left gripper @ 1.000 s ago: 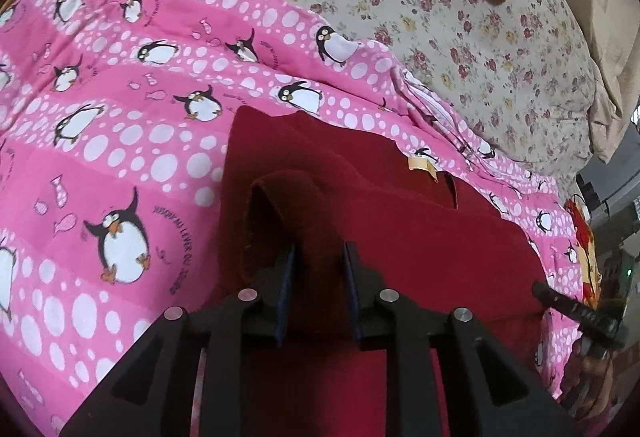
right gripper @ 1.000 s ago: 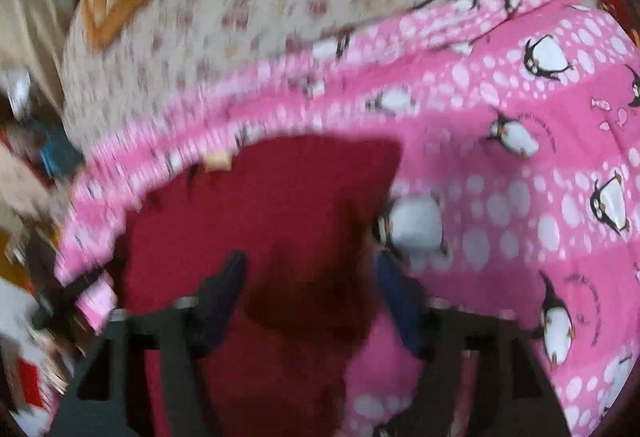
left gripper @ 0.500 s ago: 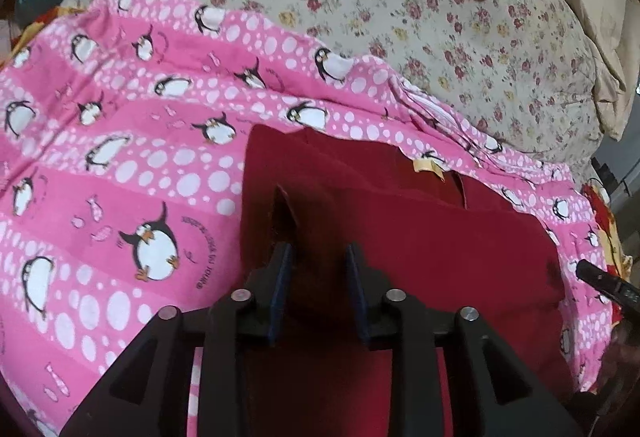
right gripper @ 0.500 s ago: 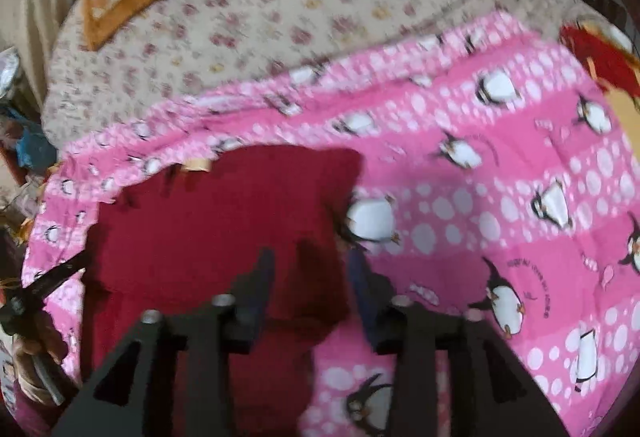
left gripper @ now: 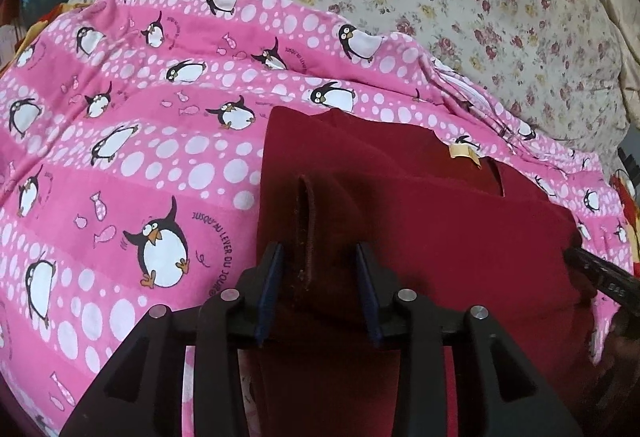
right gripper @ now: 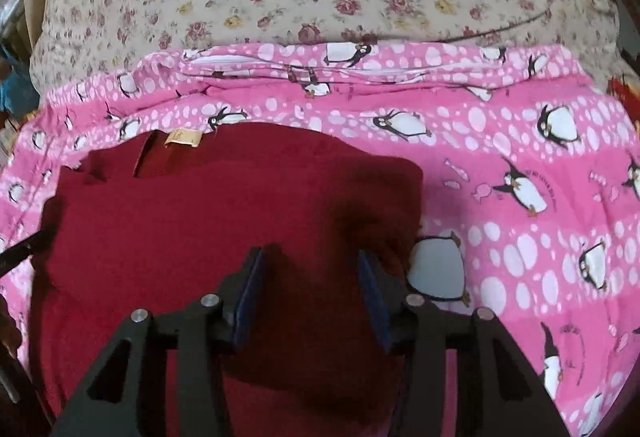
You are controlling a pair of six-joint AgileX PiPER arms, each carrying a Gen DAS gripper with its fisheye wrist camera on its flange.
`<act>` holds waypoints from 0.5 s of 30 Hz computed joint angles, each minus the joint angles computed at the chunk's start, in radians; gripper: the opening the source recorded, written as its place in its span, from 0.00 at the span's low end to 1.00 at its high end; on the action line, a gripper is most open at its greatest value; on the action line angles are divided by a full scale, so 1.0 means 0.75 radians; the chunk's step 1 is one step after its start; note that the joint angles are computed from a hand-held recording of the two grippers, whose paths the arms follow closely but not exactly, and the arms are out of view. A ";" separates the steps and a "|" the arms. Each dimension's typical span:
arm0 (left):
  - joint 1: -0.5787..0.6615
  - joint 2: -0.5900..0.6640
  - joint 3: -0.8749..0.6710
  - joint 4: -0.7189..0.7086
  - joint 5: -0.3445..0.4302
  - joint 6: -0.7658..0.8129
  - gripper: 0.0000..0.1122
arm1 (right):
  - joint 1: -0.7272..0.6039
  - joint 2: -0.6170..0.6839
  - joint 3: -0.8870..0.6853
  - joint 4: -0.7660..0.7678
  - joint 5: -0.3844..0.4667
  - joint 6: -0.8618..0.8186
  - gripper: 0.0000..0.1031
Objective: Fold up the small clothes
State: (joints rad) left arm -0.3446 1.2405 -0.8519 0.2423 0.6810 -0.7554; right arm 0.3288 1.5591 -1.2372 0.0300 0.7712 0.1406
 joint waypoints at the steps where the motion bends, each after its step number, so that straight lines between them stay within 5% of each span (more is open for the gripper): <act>1: -0.001 -0.002 0.001 0.003 0.001 0.000 0.14 | 0.002 -0.015 -0.004 0.002 0.020 -0.006 0.48; 9: -0.049 -0.017 0.012 0.094 0.024 -0.090 0.14 | -0.014 -0.186 0.134 -0.104 0.075 0.037 0.48; 15: -0.145 -0.064 0.033 0.215 0.097 -0.219 0.14 | -0.167 -0.216 0.200 0.159 0.079 -0.148 0.49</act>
State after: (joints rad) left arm -0.4530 1.1925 -0.8272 0.4038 0.7538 -0.9193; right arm 0.2039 1.3971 -1.0871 0.1491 0.8303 0.0294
